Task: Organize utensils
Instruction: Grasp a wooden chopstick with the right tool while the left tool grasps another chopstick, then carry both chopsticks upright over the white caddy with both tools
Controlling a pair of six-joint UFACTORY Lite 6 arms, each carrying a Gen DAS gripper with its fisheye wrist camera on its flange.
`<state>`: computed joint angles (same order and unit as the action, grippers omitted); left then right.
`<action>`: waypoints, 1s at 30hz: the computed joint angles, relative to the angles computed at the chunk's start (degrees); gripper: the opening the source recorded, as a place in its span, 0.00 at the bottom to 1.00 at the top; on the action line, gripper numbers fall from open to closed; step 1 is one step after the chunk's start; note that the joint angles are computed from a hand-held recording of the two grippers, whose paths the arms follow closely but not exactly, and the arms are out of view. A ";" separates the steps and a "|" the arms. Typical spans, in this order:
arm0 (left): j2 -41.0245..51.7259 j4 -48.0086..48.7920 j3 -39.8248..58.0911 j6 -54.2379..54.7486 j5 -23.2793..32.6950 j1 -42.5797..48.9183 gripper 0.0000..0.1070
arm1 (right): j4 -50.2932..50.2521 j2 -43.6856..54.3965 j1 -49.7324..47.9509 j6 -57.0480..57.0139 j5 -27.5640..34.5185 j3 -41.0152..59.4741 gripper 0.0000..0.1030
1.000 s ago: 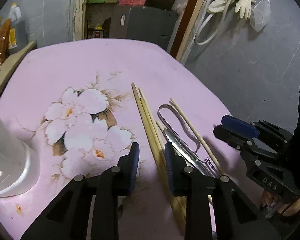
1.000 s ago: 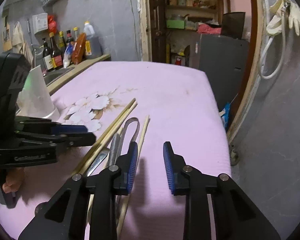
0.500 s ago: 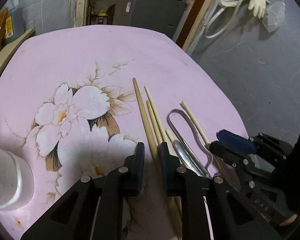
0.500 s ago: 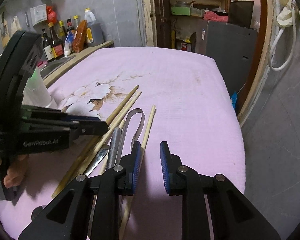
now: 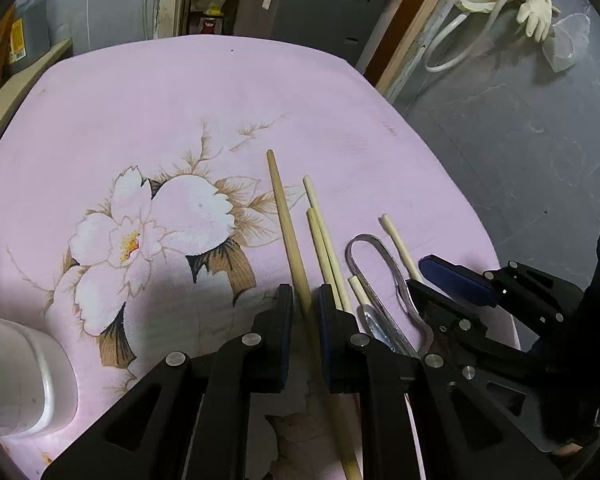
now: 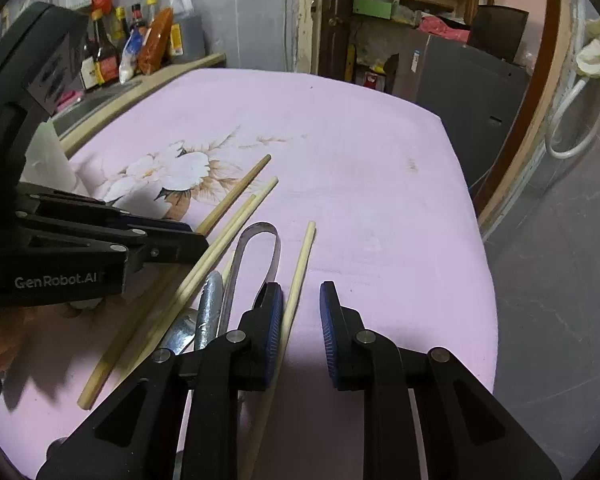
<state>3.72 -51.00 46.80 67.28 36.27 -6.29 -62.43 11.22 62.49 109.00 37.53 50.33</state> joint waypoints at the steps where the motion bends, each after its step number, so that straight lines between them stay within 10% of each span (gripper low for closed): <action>1: -0.16 0.05 -0.09 -0.24 0.19 0.28 0.07 | 0.16 -0.11 -0.06 -0.30 -0.14 -0.09 0.16; 13: -10.25 -3.04 -8.39 4.80 5.87 7.74 0.04 | -6.76 -7.22 2.37 13.74 -1.62 -6.60 0.03; 30: -43.88 -23.63 -23.33 26.27 35.44 44.03 0.04 | -24.20 -3.76 26.97 30.67 39.35 3.77 0.02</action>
